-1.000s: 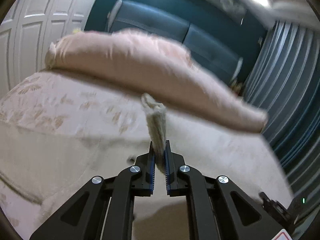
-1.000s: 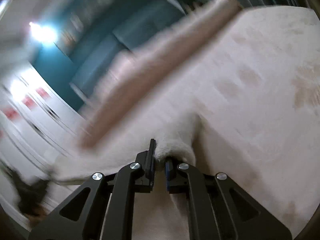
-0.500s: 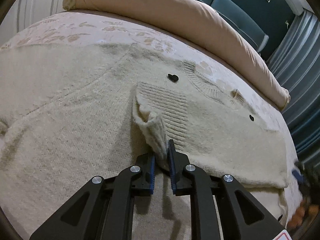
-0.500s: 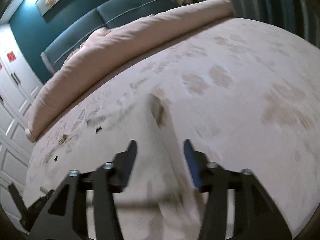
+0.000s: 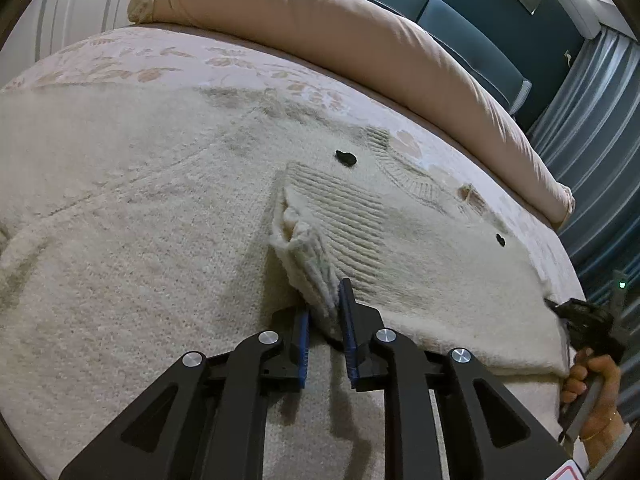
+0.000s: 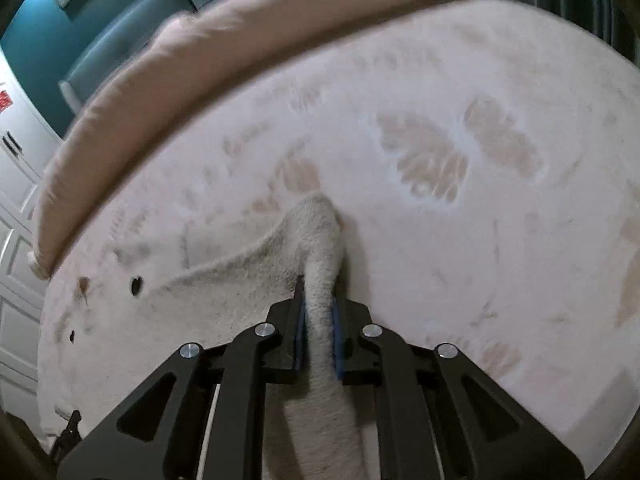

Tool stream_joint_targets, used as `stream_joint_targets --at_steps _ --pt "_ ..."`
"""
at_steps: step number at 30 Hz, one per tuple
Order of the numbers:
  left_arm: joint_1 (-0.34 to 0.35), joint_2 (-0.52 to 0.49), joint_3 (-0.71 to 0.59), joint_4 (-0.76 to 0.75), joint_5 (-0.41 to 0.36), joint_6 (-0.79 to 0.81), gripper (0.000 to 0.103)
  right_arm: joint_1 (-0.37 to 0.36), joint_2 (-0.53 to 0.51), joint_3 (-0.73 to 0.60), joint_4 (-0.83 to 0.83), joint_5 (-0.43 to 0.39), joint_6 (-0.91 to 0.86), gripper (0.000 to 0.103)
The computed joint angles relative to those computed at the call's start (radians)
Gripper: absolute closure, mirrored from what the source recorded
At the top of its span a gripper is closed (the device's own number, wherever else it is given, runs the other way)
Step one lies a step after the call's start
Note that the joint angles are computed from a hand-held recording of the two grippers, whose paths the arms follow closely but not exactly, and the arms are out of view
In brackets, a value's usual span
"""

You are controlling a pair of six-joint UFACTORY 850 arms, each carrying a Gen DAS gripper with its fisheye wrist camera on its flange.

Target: Fold small clothes

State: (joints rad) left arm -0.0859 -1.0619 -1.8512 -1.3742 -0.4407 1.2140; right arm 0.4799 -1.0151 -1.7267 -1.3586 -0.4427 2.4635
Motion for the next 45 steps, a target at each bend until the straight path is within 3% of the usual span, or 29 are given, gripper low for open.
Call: stream_joint_targets --at_steps 5,9,12,14,16,18,20,23,25,27,28,30,32,33,35,37,42,45 --pt "0.005 0.003 0.001 0.021 -0.013 0.014 0.086 0.098 0.070 0.031 -0.081 -0.176 0.011 0.089" --pt "0.004 0.003 0.002 0.020 -0.012 0.013 0.086 0.149 0.071 0.025 -0.201 -0.039 0.015 0.089" --pt "0.004 0.003 0.001 0.024 -0.013 0.008 0.086 0.175 -0.016 -0.104 -0.037 0.040 -0.266 0.090" --pt "0.001 0.007 0.010 0.001 -0.004 0.027 0.086 0.188 -0.066 -0.154 0.021 0.005 -0.333 0.090" --pt "-0.008 0.014 0.020 -0.037 0.030 0.014 0.086 0.184 -0.038 -0.090 -0.008 -0.018 -0.232 0.094" --pt "-0.001 0.010 0.017 -0.021 0.003 0.056 0.086 0.171 0.031 0.043 -0.082 -0.048 -0.023 0.098" --pt "-0.010 0.015 0.028 -0.067 0.035 0.042 0.086 0.165 0.108 0.192 -0.143 -0.094 0.167 0.103" --pt "-0.004 0.013 0.028 -0.076 0.019 0.042 0.086 0.164 0.136 0.243 -0.103 -0.060 0.183 0.103" --pt "0.005 0.001 0.004 -0.012 -0.018 0.022 0.086 0.192 0.097 0.178 -0.007 -0.152 0.000 0.103" --pt "-0.003 0.017 0.011 0.017 0.017 -0.058 0.085 0.224 0.009 0.043 0.134 -0.300 -0.209 0.103" --pt "-0.005 0.034 0.025 0.050 0.031 -0.087 0.083 0.231 -0.021 -0.017 0.217 -0.356 -0.314 0.103" --pt "-0.011 0.080 0.074 0.111 0.113 -0.113 0.063 0.237 -0.057 -0.091 0.301 -0.422 -0.438 0.103" --pt "0.009 0.136 0.134 0.203 0.205 -0.127 0.046 0.230 -0.033 -0.044 0.270 -0.393 -0.395 0.103" --pt "0.019 0.150 0.145 0.257 0.225 -0.186 0.037 0.227 -0.016 -0.011 0.240 -0.363 -0.344 0.103" --pt "0.065 0.178 0.154 0.416 0.249 -0.390 0.029 0.214 0.017 0.049 0.179 -0.302 -0.246 0.103" --pt "0.143 0.158 0.098 0.608 0.223 -0.599 0.021 0.221 0.026 0.059 0.166 -0.294 -0.215 0.103" --pt "0.292 0.022 -0.146 1.048 0.134 -1.123 0.019 0.225 0.008 0.027 0.185 -0.321 -0.251 0.103" --pt "0.362 -0.127 -0.411 1.277 0.029 -1.397 0.019 0.225 0.010 0.033 0.179 -0.315 -0.238 0.103"
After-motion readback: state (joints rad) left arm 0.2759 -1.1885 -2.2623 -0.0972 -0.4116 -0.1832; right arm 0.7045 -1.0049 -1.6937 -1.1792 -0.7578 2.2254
